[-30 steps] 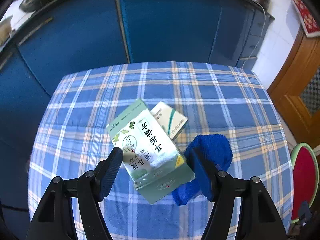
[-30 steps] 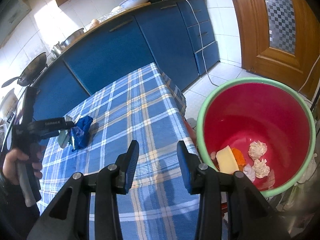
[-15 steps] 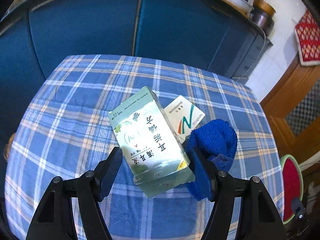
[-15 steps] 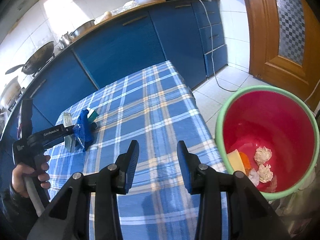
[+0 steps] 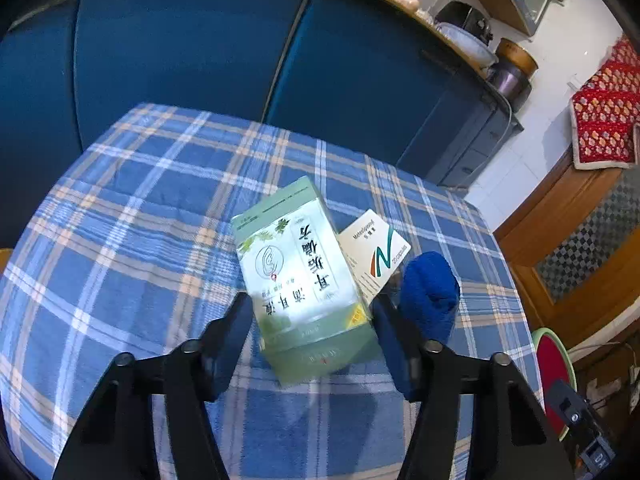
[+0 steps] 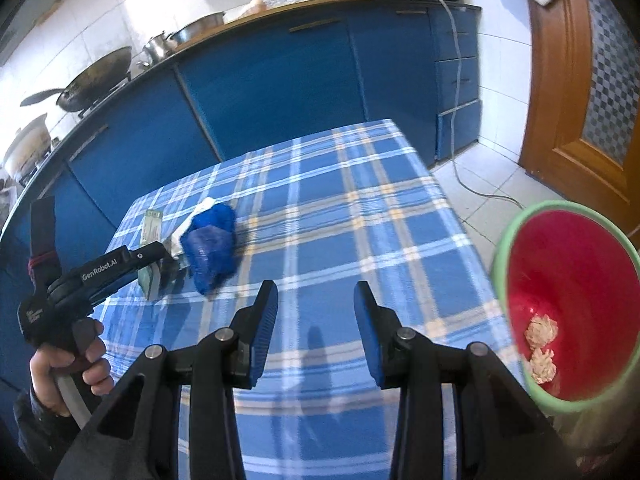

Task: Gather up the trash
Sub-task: 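Lower the green box onto the table with the left tool while the right tool grasps the blue sock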

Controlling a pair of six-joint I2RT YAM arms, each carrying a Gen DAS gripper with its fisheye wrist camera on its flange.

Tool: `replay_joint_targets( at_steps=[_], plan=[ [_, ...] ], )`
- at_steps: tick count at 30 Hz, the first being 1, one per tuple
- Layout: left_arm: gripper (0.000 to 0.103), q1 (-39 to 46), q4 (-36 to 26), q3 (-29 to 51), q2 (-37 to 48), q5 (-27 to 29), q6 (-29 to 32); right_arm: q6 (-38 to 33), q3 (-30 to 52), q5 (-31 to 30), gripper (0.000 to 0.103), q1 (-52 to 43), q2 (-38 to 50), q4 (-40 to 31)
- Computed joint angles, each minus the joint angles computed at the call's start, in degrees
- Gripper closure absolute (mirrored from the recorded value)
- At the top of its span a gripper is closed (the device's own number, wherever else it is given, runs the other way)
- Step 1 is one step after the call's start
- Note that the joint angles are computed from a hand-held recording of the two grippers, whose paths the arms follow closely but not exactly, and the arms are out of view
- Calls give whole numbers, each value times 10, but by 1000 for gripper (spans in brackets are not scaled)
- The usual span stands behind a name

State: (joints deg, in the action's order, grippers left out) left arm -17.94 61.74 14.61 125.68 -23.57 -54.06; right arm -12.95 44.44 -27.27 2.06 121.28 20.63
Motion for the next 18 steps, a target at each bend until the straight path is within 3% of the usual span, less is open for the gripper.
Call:
replay_joint_targets(
  at_steps=[1,3,8,18],
  plan=[
    [61,-5,13,-6,1,-9,3,5,2,1,59,10,3,3],
    [66,-12,29,-15,0,-24,8,15,7,6,59,29,8,7],
    [67,6,108,-31,39,-10,23,44,31,20,58,83,28,10],
    [63,18,93,-49,28,-22,3,78,88,50,54,159,77,13]
  ],
)
